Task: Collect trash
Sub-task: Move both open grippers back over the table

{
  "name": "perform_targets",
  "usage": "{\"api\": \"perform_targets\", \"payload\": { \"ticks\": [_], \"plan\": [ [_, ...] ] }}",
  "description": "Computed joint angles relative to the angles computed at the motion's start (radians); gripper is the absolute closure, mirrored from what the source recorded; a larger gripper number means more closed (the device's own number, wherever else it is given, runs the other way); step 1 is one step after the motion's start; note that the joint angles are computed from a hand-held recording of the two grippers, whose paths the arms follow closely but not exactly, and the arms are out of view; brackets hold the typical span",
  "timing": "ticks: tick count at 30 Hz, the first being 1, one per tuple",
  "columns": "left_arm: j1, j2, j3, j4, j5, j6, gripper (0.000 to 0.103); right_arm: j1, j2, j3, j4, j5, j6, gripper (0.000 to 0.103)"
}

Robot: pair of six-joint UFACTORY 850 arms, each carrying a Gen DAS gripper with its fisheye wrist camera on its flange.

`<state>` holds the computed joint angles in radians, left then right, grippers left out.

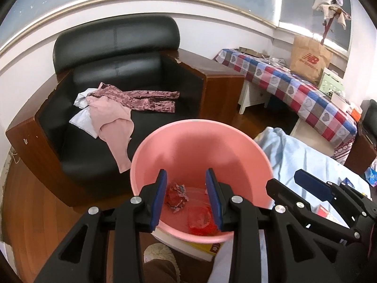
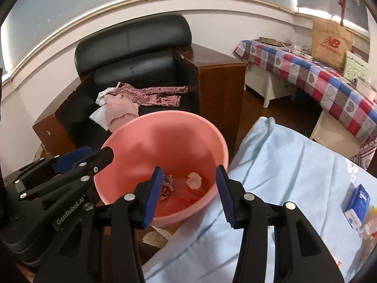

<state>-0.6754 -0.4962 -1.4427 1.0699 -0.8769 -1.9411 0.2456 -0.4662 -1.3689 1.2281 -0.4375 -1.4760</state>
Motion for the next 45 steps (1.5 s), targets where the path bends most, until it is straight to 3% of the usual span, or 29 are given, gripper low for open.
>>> {"api": "perform_targets", "payload": {
  "ticks": [14,26,45],
  "plan": [
    [-0.074,-0.063,-0.117,-0.016,0.019,0.089,0.069,-0.078,0.115,0.135,0.096,0.082,-0.098,0.056],
    [-0.131,-0.190,-0.310,-0.074,0.027,0.241,0.069,-0.195,0.165,0.210,0.140,0.081,-0.123,0.056],
    [-0.187,-0.383,-0.631,-0.176,-0.034,0.497,0.069,-0.322,0.173,0.235,0.186,0.059,-0.138,0.056]
  ]
}}
